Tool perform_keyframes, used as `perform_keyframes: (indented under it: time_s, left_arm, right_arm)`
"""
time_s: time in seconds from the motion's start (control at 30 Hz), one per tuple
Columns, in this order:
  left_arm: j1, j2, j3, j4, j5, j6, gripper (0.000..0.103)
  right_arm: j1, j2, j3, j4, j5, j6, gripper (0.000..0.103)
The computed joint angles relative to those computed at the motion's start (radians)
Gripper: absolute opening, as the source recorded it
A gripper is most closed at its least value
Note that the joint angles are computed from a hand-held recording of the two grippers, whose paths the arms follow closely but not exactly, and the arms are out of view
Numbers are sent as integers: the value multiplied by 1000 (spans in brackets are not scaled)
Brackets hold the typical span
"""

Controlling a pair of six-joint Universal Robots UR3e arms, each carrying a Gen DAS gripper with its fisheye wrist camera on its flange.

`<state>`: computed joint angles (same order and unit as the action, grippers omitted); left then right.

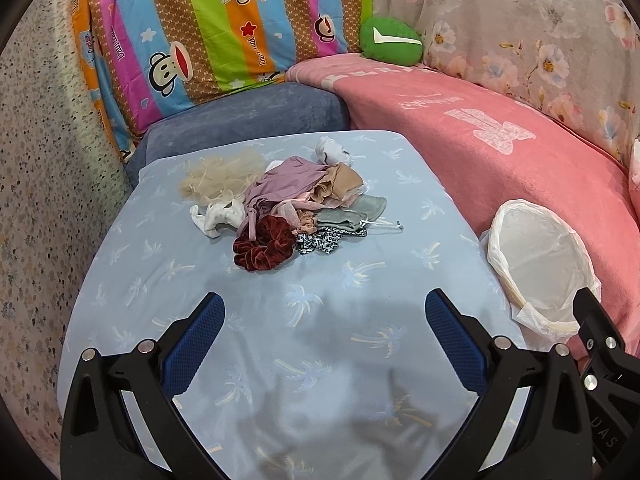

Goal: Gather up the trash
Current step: 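Move both tools toward the clothing pile on the table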

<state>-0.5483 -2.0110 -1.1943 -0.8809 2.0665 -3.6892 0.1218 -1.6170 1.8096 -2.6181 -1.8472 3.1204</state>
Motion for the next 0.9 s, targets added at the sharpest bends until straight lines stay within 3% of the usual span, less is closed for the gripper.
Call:
perform_keyframes:
  time_s: [0.5, 0.9]
  left_arm:
    - [126, 71, -168, 115, -96, 76, 96]
    - [284, 119, -285, 218, -181, 153, 96]
  right_arm:
    - [55, 113, -95, -8, -13, 32, 97]
    - [143, 306, -313, 8, -44, 53, 97]
